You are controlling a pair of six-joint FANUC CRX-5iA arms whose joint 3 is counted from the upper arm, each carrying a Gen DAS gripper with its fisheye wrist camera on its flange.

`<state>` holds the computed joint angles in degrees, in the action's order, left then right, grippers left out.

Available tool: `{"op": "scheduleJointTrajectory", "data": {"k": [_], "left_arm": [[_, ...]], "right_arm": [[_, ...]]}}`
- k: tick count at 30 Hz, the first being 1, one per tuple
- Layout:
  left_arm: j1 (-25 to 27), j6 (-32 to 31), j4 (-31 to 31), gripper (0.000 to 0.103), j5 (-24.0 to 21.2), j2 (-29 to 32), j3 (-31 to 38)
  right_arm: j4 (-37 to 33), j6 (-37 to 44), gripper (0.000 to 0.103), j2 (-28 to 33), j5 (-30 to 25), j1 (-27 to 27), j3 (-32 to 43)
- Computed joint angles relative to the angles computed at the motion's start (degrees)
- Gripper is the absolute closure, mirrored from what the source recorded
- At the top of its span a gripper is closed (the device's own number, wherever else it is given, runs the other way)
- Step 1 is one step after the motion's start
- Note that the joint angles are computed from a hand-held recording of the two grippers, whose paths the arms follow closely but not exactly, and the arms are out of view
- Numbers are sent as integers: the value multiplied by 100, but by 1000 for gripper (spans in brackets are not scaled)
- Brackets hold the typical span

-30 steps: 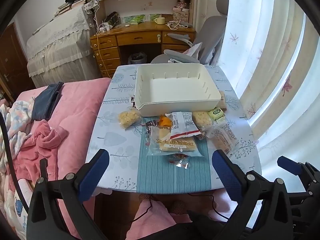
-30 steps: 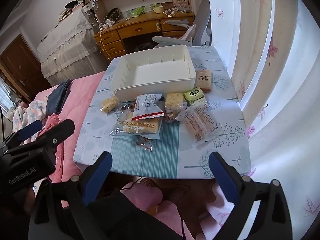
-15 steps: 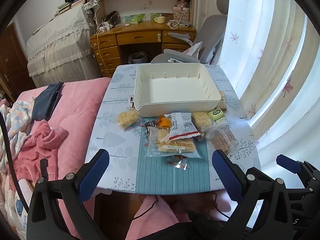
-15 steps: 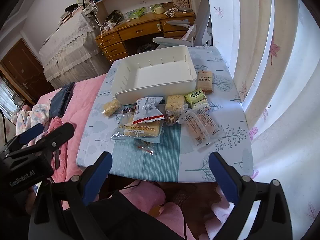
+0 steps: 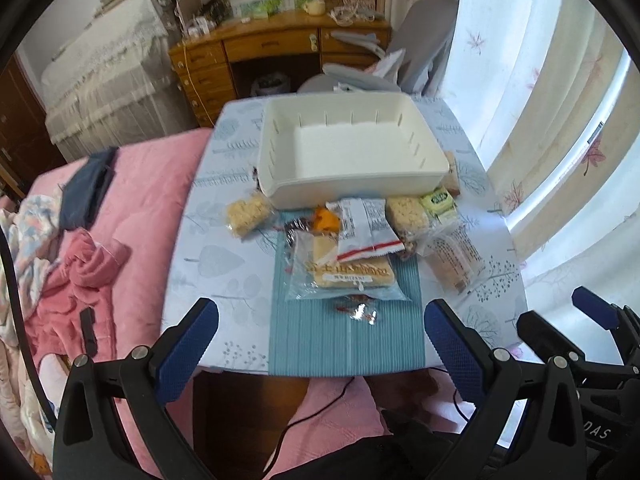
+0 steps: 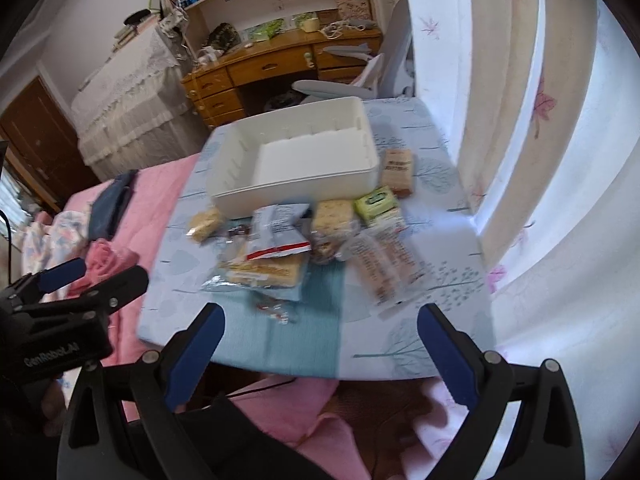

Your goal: Organize snacks

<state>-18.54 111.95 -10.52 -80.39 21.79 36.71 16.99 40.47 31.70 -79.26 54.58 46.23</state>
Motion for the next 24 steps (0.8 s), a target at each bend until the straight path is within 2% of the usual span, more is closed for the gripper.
{"op": "scheduleJointTrajectory", "data": {"k": [4,10,16,20,24], "left_arm": [[158,-18,285,1,-241,345,231],[460,-179,864,1,-854,1111,822],[749,-223,1545,1,-1505,2053,1666],[1020,190,2286,1,-2164,2942,2468],[1232,646,2841,1,-2423,3450,2781]], "right_arm": [[58,149,5,190,-216,-63,182],[21,684,5,641,-584,-229,518],[-328,1006,5,1153,-962,-490,993],[-582,1355,5,1693,-1481,-655,1709],[-624,1765,5,2271,-1942,-739,2463]]}}
